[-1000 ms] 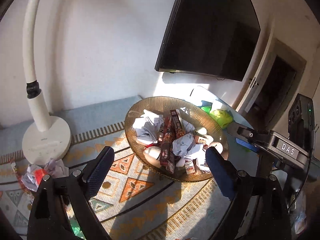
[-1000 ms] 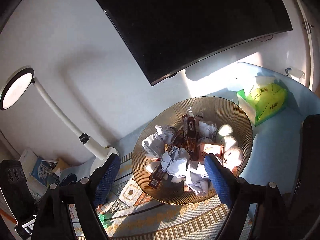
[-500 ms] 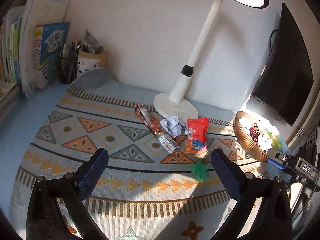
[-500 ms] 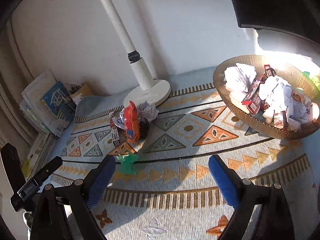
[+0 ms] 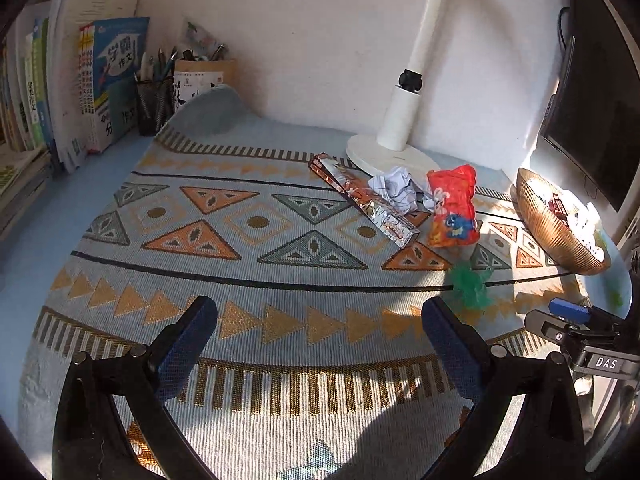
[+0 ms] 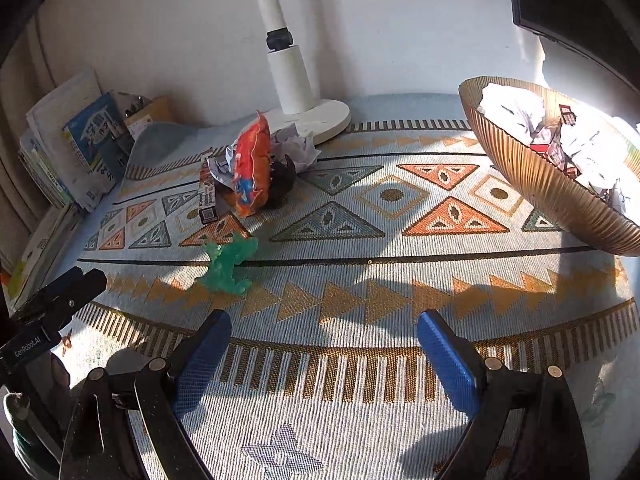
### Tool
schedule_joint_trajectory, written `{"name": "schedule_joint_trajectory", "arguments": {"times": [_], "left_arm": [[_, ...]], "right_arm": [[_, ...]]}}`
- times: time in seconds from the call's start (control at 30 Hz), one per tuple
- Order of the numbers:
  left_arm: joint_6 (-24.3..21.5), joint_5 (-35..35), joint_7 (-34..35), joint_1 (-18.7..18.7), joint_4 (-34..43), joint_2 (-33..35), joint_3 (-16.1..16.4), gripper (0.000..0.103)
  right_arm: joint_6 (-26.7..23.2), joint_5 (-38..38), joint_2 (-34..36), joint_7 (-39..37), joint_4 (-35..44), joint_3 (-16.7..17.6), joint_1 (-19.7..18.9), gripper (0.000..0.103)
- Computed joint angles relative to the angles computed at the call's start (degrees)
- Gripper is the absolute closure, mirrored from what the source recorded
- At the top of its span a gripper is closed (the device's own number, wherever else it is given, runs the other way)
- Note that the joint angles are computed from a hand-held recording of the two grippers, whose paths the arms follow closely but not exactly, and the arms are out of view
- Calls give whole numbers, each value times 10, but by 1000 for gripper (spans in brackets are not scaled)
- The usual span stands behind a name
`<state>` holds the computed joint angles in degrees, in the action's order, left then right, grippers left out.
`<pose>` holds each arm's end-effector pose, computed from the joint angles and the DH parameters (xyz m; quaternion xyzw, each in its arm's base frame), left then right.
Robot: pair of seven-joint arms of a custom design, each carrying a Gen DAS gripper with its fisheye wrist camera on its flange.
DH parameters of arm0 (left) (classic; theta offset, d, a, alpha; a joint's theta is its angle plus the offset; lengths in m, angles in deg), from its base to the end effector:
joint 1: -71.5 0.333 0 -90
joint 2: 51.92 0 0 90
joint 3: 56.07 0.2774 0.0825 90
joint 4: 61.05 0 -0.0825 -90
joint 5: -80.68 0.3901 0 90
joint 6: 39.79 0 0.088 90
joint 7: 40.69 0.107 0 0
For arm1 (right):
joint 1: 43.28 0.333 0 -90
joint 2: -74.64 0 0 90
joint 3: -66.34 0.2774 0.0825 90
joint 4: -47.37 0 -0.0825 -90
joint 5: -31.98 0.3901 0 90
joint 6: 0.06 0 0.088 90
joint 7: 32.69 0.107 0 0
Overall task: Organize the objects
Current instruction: 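Withdraw both open grippers from the bowl and hold them above the rug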
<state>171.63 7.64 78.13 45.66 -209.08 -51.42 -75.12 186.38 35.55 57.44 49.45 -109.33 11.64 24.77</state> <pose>0.3825 -0.2044 0.3010 -0.6868 0.5942 -0.3353 0.2506 0.4380 0.1124 0.3138 -0.7348 0.5774 -0.1316 0.3308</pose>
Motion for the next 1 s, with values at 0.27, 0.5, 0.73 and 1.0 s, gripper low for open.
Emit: {"name": "schedule_joint_trajectory", "arguments": {"times": [0.27, 0.5, 0.73, 1.0], "left_arm": [[-27, -37, 43, 4, 17, 3, 4, 1], [-32, -66, 72, 5, 31, 9, 3, 1], [-35, -76, 83, 6, 36, 11, 3, 1], [-31, -82, 88, 5, 39, 12, 2, 1]], "right_arm": [[29, -46, 5, 32, -13, 30, -33, 9], [20, -77, -2, 56, -8, -9, -6, 9], [14, -67, -4, 51, -8, -1, -12, 9], [6, -43, -5, 30, -6, -2, -6, 9]]}}
